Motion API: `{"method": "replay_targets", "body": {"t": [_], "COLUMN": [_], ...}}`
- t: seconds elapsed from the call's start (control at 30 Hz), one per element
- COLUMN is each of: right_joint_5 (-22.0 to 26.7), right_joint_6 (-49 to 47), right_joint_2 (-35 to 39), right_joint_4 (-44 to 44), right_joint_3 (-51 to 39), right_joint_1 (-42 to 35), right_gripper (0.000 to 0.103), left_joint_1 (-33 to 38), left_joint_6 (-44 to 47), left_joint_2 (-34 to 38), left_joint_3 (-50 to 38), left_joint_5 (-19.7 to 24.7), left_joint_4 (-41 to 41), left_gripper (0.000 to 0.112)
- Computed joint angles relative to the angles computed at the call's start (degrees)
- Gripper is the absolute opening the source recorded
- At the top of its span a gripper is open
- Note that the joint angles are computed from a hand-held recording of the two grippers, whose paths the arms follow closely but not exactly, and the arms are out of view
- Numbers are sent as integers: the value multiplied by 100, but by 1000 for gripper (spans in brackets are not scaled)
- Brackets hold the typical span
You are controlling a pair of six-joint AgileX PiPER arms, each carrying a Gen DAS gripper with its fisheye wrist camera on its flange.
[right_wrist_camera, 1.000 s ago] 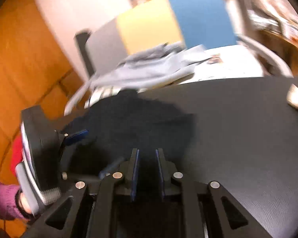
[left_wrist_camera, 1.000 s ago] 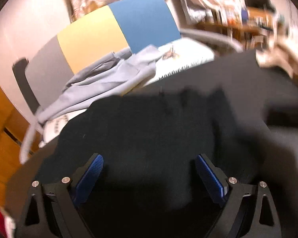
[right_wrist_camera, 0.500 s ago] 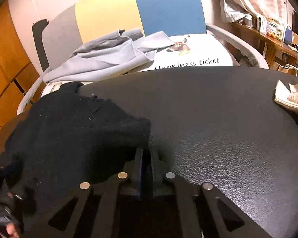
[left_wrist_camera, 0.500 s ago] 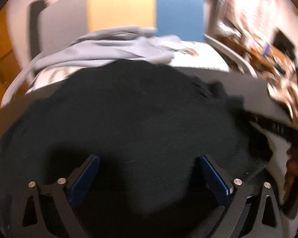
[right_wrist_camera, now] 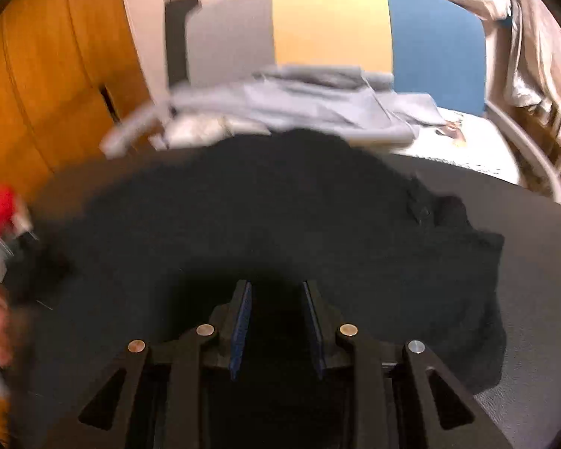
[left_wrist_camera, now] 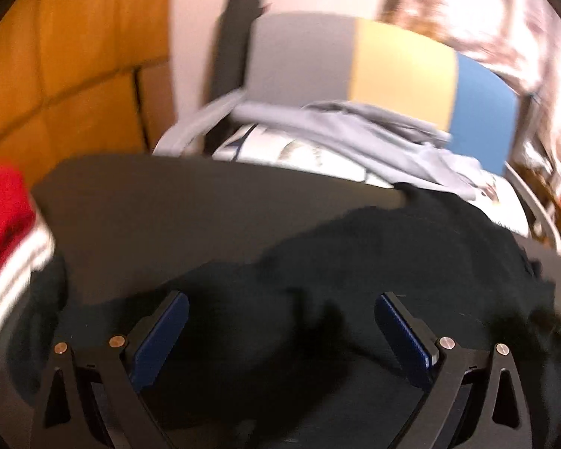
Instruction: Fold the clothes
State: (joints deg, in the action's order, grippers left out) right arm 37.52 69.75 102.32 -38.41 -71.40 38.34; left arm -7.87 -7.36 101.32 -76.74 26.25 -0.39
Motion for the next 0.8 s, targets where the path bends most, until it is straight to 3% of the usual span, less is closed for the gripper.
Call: {"method": "replay_targets", "body": {"t": [0.13, 0.23, 0.37, 0.5, 0.57, 0.6, 0.63, 0.7, 0.8], "right_joint_5": [-1034, -1599, -1584, -1259, -1173, -1195, -1261, -1412, -1657], "right_joint_6": [1551, 2046, 1954, 1625, 1691, 1744, 1761, 1852, 1992], "right_joint_2": [-596, -757, -866, -576, -583, -596, -618, -674, -757], "right_joint_4": [-867, -1133, -1049, -898, -960, -997, -1007, -1050, -1123], "right_joint_3": [1166, 1531, 1578, 1177, 1179, 1207, 1248, 1347, 1498], "right_joint_1": [-311, -588, -619, -581, -515, -512, -546, -605, -705], "right_gripper": [28, 26, 26, 26, 26, 26, 26, 26, 26], "left_joint_1": [520, 551, 344, -154, -295, -316, -318, -199, 135], "left_joint_6": [1195, 1931, 2375, 2116, 1915, 1924, 1916, 2061, 2074], "left_joint_2": [500, 640, 1058, 1583, 1639, 1574, 1562, 1690, 1871], "left_joint_3": [-646, -834, -1444, -2131, -2179, -2068, -2091, -2470, -3168], "left_joint_5": [721, 924, 1492, 1901, 1846, 1700, 1716, 2184, 2989], "left_joint_4": [-1369, -2004, -2245, -1466, -1140, -1136, -1134, -1473, -1981], "left_gripper": [100, 100, 100, 97, 85, 67, 57, 31, 18]}}
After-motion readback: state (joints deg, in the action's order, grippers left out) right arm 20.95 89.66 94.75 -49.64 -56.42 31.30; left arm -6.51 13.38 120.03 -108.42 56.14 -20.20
